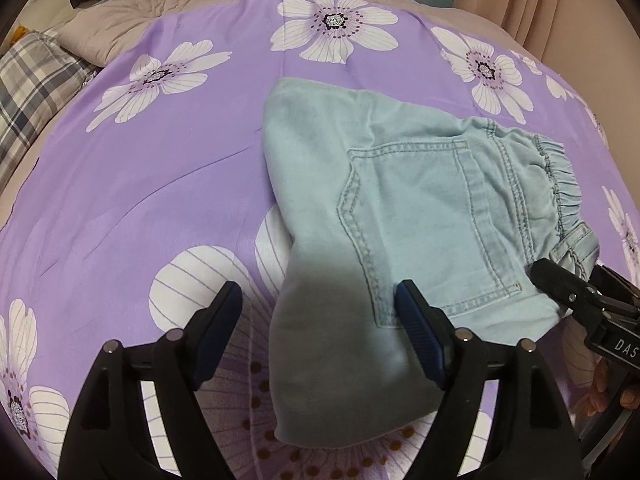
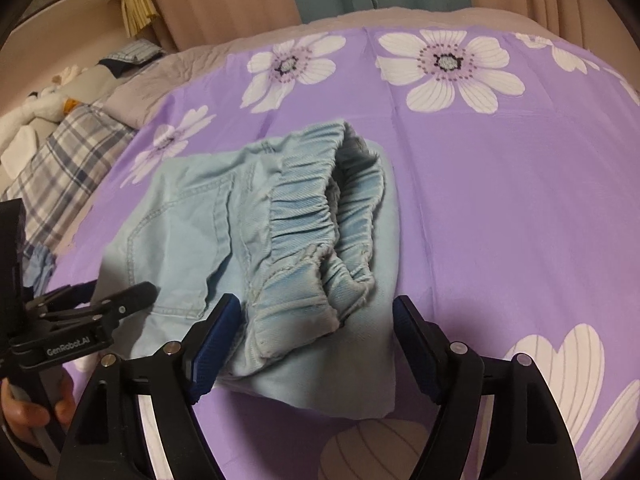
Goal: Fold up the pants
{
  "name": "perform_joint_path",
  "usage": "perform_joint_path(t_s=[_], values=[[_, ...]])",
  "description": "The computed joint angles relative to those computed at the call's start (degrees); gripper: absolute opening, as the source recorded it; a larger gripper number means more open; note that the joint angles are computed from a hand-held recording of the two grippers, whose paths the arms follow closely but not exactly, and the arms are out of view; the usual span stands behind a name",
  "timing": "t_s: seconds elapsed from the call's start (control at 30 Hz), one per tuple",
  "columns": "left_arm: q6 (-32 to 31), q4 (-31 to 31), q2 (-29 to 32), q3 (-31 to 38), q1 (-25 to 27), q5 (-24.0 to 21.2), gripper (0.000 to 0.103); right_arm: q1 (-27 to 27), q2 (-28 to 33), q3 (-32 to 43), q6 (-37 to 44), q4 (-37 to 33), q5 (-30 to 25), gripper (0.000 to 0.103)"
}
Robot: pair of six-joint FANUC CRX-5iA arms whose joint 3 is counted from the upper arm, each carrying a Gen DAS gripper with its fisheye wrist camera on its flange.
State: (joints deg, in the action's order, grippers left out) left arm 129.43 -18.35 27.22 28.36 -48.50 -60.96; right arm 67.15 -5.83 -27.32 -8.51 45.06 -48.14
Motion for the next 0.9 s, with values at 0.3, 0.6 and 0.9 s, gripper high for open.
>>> perform_joint_path(t_s=[0.3,0.6,0.9], values=[[1.8,0.8,-1.0,0.4,-0.1,-2.7,0.088,1.4,0.2,0.7,-1.8,0.6,-2.2,0.077],[5.6,-2.2,-4.1,1.1,-2.4,-7.8,0.102,6.1,-2.7,0.8,-3.7,2.6,-7.8,0.078],[6.6,-2.1,-6.6,1.9,-4.7,-12.6,0.102,11.1,-3.1,3.9,-0.2,3.2,-14.3,0.102]])
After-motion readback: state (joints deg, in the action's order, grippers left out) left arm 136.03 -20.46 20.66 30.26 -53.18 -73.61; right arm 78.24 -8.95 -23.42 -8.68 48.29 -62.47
